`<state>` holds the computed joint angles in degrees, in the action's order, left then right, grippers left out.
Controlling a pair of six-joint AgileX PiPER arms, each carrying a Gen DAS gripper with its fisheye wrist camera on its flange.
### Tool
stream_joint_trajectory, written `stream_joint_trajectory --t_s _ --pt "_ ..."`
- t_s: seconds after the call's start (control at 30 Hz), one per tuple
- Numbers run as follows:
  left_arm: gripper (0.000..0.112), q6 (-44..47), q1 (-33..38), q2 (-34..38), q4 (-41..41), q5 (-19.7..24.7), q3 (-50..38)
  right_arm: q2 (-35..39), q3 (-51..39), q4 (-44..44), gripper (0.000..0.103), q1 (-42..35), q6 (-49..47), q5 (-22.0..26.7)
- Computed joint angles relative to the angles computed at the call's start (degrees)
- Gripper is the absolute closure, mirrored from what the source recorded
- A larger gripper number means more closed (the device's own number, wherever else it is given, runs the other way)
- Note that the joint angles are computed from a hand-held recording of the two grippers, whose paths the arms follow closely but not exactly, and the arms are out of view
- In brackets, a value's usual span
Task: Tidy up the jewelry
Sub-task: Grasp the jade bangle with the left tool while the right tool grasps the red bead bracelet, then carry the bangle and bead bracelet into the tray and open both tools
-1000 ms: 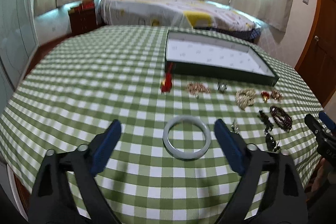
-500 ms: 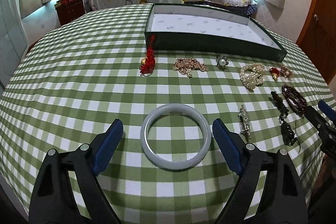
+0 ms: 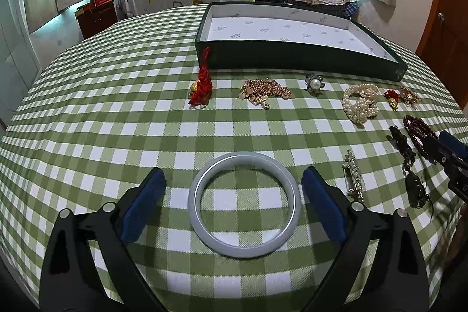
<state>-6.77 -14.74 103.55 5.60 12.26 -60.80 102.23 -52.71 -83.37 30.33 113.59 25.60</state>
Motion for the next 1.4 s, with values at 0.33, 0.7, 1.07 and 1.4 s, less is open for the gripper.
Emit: stream_joint_trajectory --t_s 0.33,0.7,1.07,1.4 --pt "0.015 3.50 0.68 0.02 -2.80 -1.18 0.79 3.68 -4.34 4.47 0.033 -0.86 -7.47 0.59" --pt "0.043 13.85 0.80 -2.01 -11.82 -3.80 3.72 1.84 -1.01 -2.69 0.073 -0.95 0.02 -0.62" --pt "0.043 19.81 1.11 -2.87 -17.82 -3.75 4.44 0.16 0.69 -4.83 0.091 -0.52 3.57 -1.12" --pt "0.043 19.31 1.30 -3.81 -17.74 -3.90 4.32 -1.41 1.31 -6.11 0.091 0.39 5.35 -0.33"
